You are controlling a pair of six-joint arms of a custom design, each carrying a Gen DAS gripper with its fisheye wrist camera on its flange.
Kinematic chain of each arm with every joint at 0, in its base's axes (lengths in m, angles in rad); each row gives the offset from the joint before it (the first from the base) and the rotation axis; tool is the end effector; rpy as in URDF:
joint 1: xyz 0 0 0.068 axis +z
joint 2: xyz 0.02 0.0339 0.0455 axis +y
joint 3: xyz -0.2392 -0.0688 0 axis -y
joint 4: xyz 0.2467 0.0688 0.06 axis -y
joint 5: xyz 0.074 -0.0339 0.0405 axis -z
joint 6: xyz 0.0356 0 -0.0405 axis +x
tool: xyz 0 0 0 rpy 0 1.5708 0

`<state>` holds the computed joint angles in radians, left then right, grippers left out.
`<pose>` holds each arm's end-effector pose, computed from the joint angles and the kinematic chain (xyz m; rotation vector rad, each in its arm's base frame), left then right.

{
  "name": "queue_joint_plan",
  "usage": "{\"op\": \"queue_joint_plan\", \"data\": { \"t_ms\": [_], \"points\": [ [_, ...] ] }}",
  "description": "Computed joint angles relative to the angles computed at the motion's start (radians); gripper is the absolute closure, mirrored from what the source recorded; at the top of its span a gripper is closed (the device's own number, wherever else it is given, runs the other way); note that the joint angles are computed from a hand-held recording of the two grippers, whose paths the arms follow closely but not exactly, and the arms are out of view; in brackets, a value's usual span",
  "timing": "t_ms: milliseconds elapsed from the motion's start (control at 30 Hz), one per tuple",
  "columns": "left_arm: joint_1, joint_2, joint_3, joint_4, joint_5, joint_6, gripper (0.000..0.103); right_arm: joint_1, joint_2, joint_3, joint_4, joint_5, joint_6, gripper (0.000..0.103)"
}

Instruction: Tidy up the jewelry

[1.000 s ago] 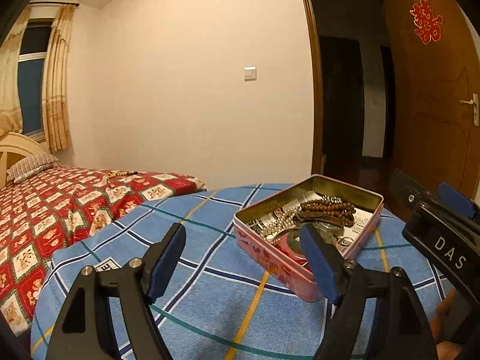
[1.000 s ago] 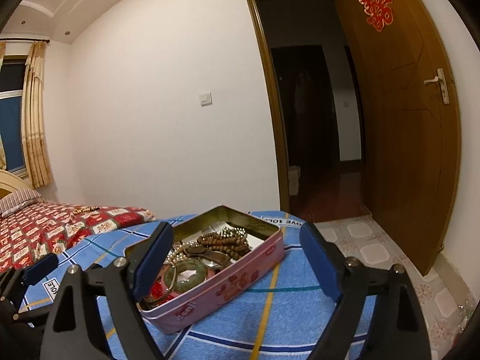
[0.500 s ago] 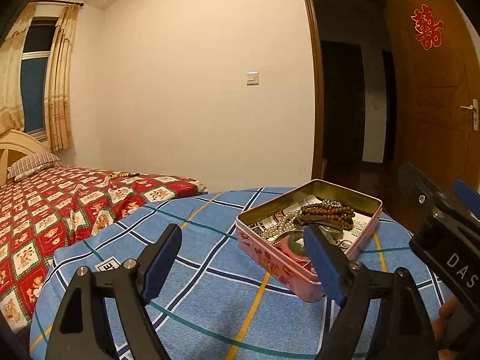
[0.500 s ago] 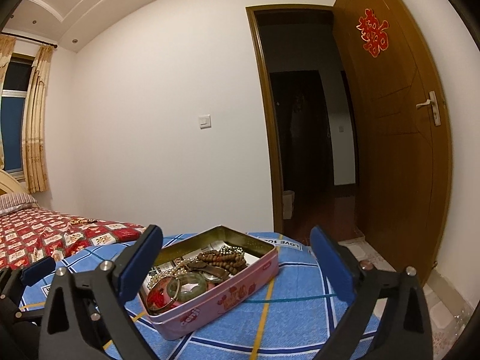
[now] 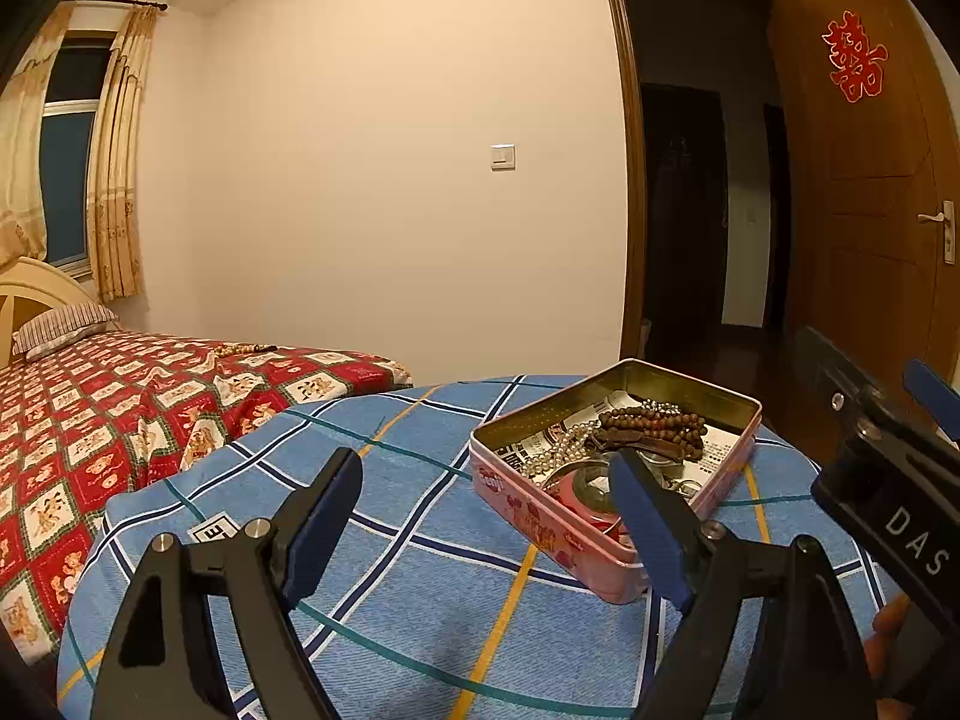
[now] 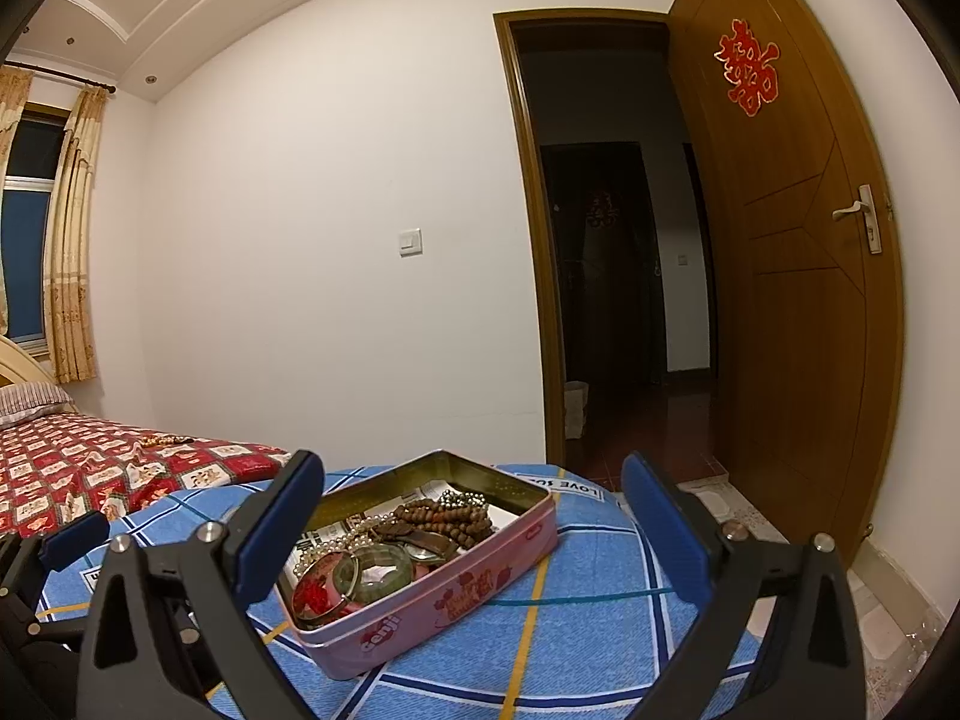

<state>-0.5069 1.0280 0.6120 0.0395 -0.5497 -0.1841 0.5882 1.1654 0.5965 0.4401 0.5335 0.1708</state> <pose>0.2218 -0.1019 0.2351 -0.0530 1.8895 0.0651 0.2343 0.1345 0.2375 0.0454 1.6824 0.1174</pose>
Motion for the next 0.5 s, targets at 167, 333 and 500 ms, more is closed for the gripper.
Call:
{"op": "queue_joint_plan", "data": {
  "t_ms": [167,333,500],
  "points": [
    [-0.002,0.004,0.001,0.002,-0.001,-0.004,0.018,-0.001,0.001,0.001,0.000,-0.001,-0.001,0.001],
    [-0.001,0.003,0.001,0.002,0.000,-0.004,0.018,-0.001,0.000,0.001,-0.001,-0.001,0.000,0.001],
    [-0.002,0.004,-0.001,0.004,-0.002,-0.011,0.018,-0.001,0.000,0.002,-0.003,-0.001,0.000,0.001]
  ]
}}
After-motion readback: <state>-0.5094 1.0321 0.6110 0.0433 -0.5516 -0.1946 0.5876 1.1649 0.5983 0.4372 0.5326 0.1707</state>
